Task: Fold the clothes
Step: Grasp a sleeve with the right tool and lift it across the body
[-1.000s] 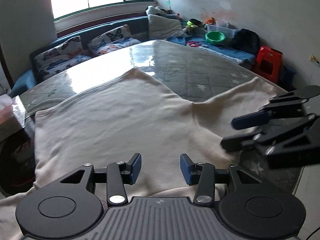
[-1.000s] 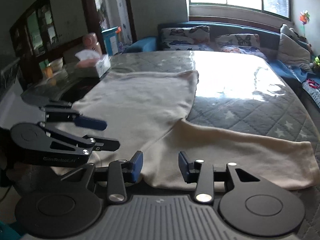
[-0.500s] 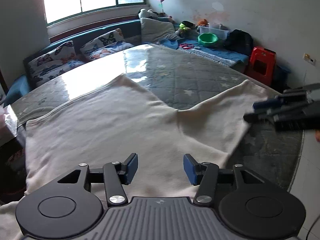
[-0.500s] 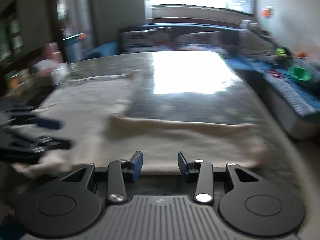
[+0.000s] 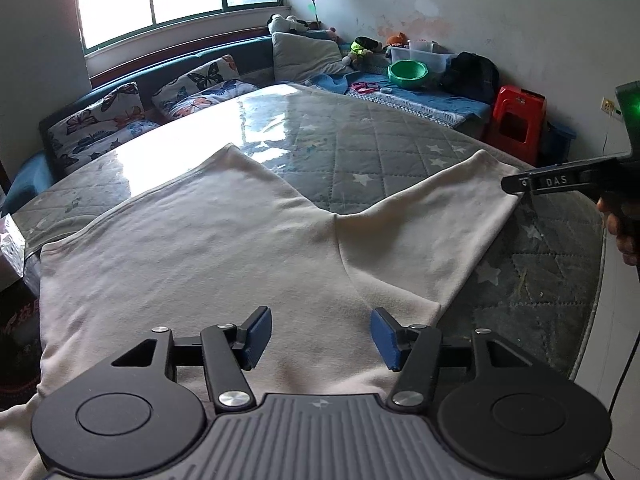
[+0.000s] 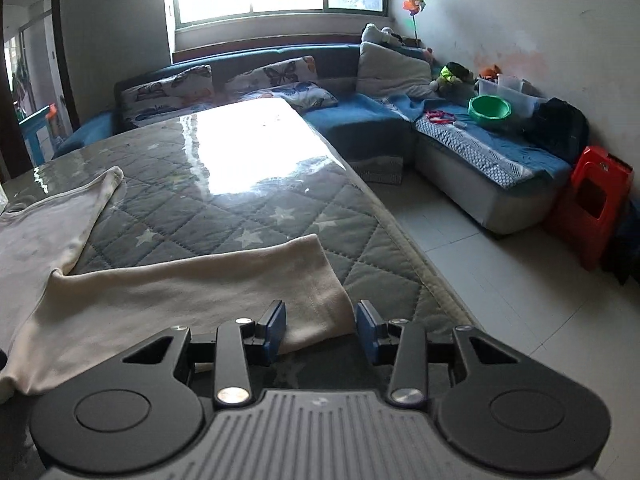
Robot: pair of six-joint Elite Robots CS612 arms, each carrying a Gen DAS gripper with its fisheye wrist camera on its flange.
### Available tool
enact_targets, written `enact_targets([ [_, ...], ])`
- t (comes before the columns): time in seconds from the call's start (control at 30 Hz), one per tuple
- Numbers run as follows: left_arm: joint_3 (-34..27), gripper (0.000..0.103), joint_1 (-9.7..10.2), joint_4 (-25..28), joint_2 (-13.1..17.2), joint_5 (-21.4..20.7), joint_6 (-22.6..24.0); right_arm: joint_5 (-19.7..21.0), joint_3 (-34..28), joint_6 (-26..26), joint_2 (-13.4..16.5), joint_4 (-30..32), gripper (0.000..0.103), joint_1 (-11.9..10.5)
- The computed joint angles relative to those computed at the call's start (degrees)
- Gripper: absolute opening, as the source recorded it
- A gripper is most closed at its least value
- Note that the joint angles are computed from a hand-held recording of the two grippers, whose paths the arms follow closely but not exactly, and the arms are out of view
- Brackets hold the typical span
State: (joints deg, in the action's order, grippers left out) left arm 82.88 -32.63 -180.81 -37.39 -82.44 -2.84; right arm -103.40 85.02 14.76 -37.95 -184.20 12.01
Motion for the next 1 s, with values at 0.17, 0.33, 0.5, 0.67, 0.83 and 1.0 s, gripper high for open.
enact_targets([
  [0.17, -0.14, 0.061, 0.07, 0.03, 0.05, 0.15, -0.32, 1.56, -0.03, 0.48, -0.11, -0.24, 0.010, -0.08],
  [0.33, -0.16, 0.062, 0.12, 0.08, 0.05, 0.42, -0.48, 3.99, 0.61, 0.73, -0.99, -3.94, 0.008, -0.09],
  [0.5, -0.31, 0.062, 0.11, 0.14, 0.23, 0.17, -0.54, 10.62, 1.66, 0.11, -2.95, -9.80, 0.008, -0.23],
  [0.67, 0.83, 0.066, 0.39, -1.29, -0.39, 0.57, -1.04, 18.65, 0.73, -2.67, -4.28, -12.65, 0.008, 0.04],
  [0.83, 3.85, 0.066, 1.10, -3.49, -2.06, 2.86, -3.24, 26.87, -2.95, -6.88, -3.83, -11.21, 0.008, 1.06],
  [1.0, 7.54, 0.067, 2.08, -5.59, -3.92, 6.66, -7.21, 33.64, -7.95, -11.45, -2.05, -6.69, 0.008, 2.71],
])
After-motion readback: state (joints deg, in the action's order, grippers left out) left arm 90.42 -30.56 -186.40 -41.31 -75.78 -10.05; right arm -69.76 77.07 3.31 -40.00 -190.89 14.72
